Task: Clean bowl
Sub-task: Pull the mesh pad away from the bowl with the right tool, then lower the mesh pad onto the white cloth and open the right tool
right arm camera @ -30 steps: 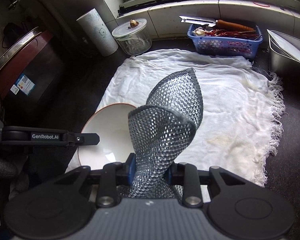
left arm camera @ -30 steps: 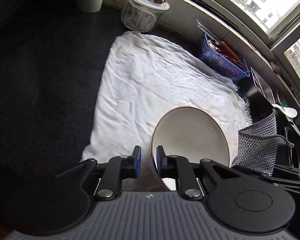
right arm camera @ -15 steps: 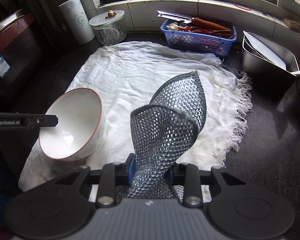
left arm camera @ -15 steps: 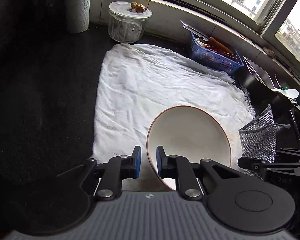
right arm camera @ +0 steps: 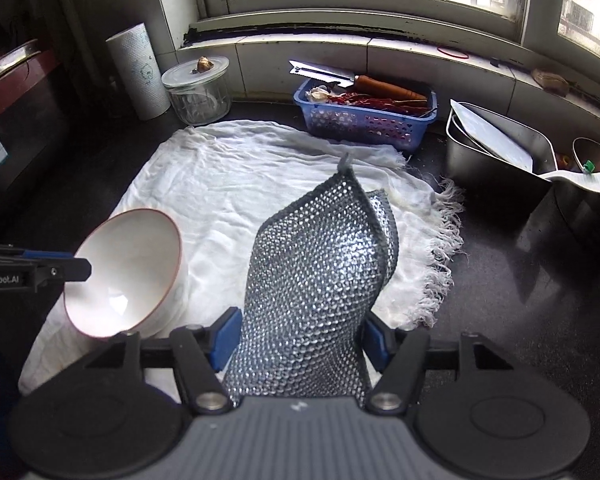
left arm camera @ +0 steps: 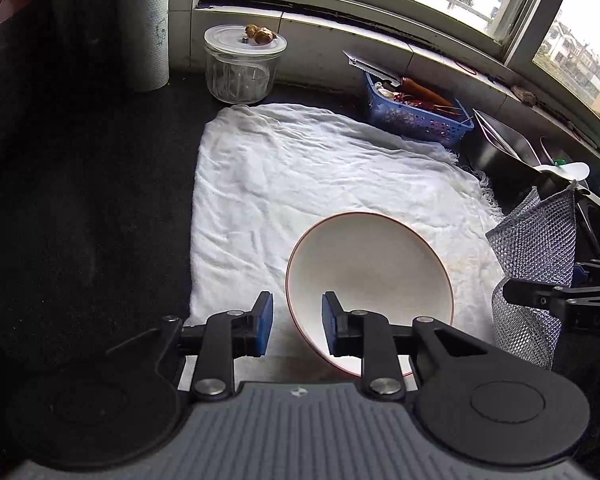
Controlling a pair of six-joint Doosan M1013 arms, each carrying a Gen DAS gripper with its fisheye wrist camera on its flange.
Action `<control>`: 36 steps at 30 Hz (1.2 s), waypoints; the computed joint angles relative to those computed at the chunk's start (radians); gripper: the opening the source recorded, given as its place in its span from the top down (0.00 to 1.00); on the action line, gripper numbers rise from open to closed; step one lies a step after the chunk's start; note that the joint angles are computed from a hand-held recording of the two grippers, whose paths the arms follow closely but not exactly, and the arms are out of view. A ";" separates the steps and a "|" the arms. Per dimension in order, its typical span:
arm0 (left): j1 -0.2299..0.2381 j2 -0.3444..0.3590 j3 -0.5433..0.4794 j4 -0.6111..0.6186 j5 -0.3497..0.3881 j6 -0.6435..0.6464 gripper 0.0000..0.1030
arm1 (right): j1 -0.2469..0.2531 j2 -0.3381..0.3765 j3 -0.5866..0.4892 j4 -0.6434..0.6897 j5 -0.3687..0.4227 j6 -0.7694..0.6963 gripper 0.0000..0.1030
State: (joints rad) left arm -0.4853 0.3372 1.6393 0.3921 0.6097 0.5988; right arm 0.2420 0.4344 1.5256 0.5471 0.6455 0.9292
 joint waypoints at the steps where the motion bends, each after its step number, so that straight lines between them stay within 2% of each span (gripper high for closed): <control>1: 0.000 0.000 0.000 -0.005 -0.002 0.006 0.76 | -0.004 -0.004 0.001 0.018 0.006 -0.012 0.31; 3: 0.000 0.001 -0.001 -0.016 -0.005 0.017 0.76 | -0.005 -0.008 0.002 0.024 0.004 -0.035 0.25; 6: 0.000 0.002 -0.002 -0.022 -0.008 0.026 0.76 | -0.003 -0.005 -0.005 -0.020 -0.009 -0.003 0.25; 9: 0.000 0.002 -0.003 -0.022 -0.008 0.028 0.76 | -0.008 -0.008 -0.011 -0.027 -0.020 -0.015 0.16; 13: 0.002 0.004 -0.006 -0.024 -0.005 0.031 0.76 | -0.016 0.000 -0.025 -0.014 0.024 -0.080 0.17; 15: 0.003 0.005 -0.007 -0.026 -0.003 0.033 0.76 | -0.020 0.004 -0.032 -0.006 0.055 -0.105 0.24; 16: 0.004 0.005 -0.008 -0.028 -0.002 0.035 0.76 | -0.025 0.007 -0.037 0.009 0.076 -0.122 0.30; 17: 0.004 0.006 -0.008 -0.029 -0.001 0.036 0.76 | -0.029 0.010 -0.041 0.020 0.094 -0.128 0.43; 20: 0.006 0.008 -0.011 -0.037 0.000 0.043 0.76 | -0.042 0.011 -0.046 0.058 0.125 -0.150 0.53; 24: 0.007 0.012 -0.016 -0.054 0.003 0.065 0.76 | -0.051 0.004 -0.047 0.100 0.145 -0.173 0.59; 26: 0.006 0.015 -0.019 -0.058 0.006 0.071 0.74 | -0.065 0.008 -0.056 0.184 0.188 -0.190 0.66; 30: 0.008 0.015 -0.022 -0.069 0.005 0.079 0.73 | -0.101 0.036 -0.097 0.380 0.332 -0.142 0.67; 32: 0.008 0.015 -0.021 -0.068 0.005 0.078 0.73 | -0.109 0.041 -0.108 0.425 0.362 -0.128 0.67; 34: 0.007 0.015 -0.021 -0.065 0.005 0.075 0.73 | -0.094 0.036 -0.119 0.332 0.314 -0.098 0.66; 35: 0.007 0.016 -0.021 -0.063 0.005 0.072 0.72 | -0.084 0.032 -0.121 0.271 0.277 -0.081 0.62; 36: 0.007 0.015 -0.021 -0.065 0.004 0.073 0.72 | -0.066 0.029 -0.119 0.158 0.209 -0.047 0.56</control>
